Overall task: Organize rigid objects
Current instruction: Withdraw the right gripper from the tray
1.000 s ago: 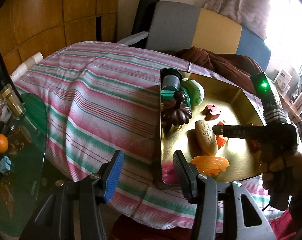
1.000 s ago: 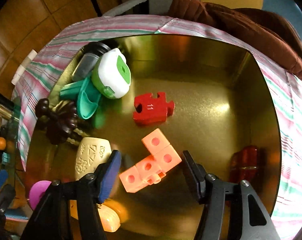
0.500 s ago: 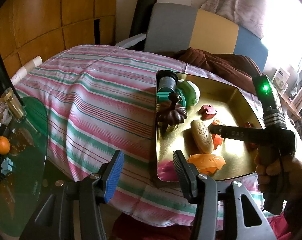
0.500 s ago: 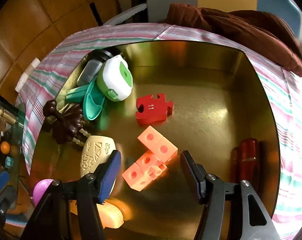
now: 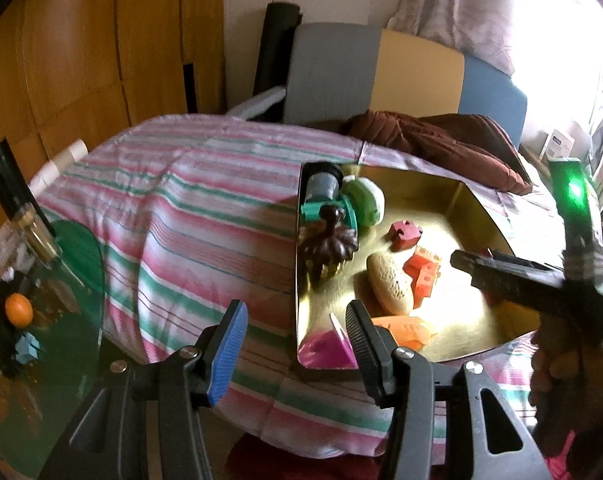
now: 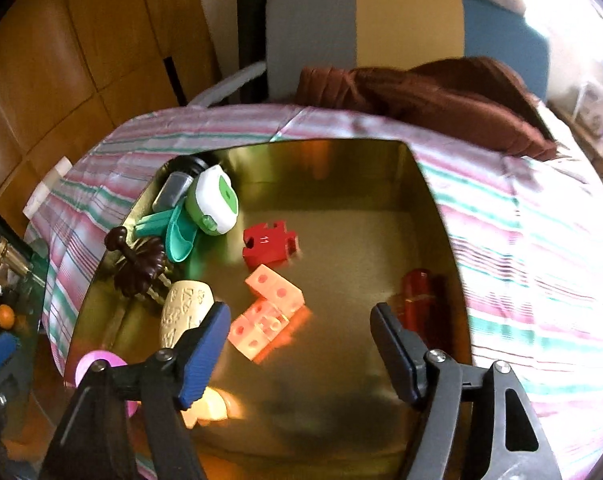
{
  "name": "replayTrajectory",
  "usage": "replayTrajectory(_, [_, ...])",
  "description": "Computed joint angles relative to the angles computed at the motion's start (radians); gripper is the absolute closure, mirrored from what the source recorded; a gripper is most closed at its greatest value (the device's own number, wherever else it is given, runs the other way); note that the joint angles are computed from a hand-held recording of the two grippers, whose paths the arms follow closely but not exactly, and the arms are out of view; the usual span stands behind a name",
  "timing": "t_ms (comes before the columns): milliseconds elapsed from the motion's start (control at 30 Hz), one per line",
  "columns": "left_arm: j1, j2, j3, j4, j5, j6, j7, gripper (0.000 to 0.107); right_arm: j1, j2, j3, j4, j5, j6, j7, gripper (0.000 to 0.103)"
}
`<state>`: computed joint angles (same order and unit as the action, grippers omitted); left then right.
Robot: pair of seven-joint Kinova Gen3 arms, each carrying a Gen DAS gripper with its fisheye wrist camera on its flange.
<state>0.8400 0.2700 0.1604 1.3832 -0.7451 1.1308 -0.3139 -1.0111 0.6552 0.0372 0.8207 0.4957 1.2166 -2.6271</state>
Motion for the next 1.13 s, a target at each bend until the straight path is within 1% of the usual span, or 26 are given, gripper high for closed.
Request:
replayTrajectory(67, [0.027,0.002,-0.003,-0.001,-0.047,0.006,0.025,0.056,-0.049,-0.019,0.03,0.041,0.052,0.01,-0.052,0.028])
replayTrajectory(100, [0.032,-0.001,-0.002,0.004,-0.056,-0.001,0.035,0.054,-0.081,-0.033,0.047,0.07,0.09,0.022,-0.092,0.026])
replayTrajectory(167, [0.031,-0.014,0.011,0.018,-0.074,-0.028,0.065,0.042,-0.122,-0.054,0.055,0.125,0.15,0.03,-0.171,0.023])
replayTrajectory(200, [0.044,-0.01,0.004,0.011,-0.082,-0.021,0.07,0.033,-0.131,-0.062,0.05,0.143,0.167,0.036,-0.199,0.024])
replayTrajectory(233, [0.054,-0.003,0.006,0.0,-0.097,-0.008,0.074,0.032,-0.137,-0.069,0.043,0.159,0.183,0.042,-0.225,0.024])
replayTrajectory(300, [0.069,0.005,0.008,-0.013,-0.117,0.007,0.078,0.032,-0.146,-0.083,0.029,0.192,0.213,0.046,-0.273,0.023])
replayTrajectory(400, [0.091,0.027,0.003,-0.049,-0.125,0.053,0.089,0.031,-0.145,-0.099,0.003,0.221,0.239,0.049,-0.303,0.023])
replayTrajectory(567, [0.128,0.053,-0.012,-0.081,-0.147,0.121,0.11,0.031,-0.151,-0.106,-0.021,0.231,0.282,0.052,-0.317,0.024])
replayTrajectory(667, [0.14,0.058,-0.017,-0.086,-0.155,0.138,0.12,0.031,-0.16,-0.103,-0.025,0.228,0.304,0.058,-0.321,0.024])
replayTrajectory(833, [0.146,0.055,-0.017,-0.084,-0.159,0.137,0.125,0.032,-0.178,-0.1,-0.026,0.218,0.334,0.072,-0.314,0.023])
replayTrajectory(967, [0.158,0.052,-0.02,-0.068,-0.188,0.136,0.144,0.032,-0.184,-0.094,-0.026,0.204,0.344,0.078,-0.304,0.023])
replayTrajectory(1067, [0.16,0.047,-0.018,-0.053,-0.212,0.132,0.167,0.034,-0.189,-0.088,-0.025,0.194,0.349,0.08,-0.292,0.023])
replayTrajectory(1133, [0.148,0.043,-0.012,-0.052,-0.2,0.123,0.161,0.034,-0.191,-0.083,-0.023,0.183,0.35,0.082,-0.283,0.023])
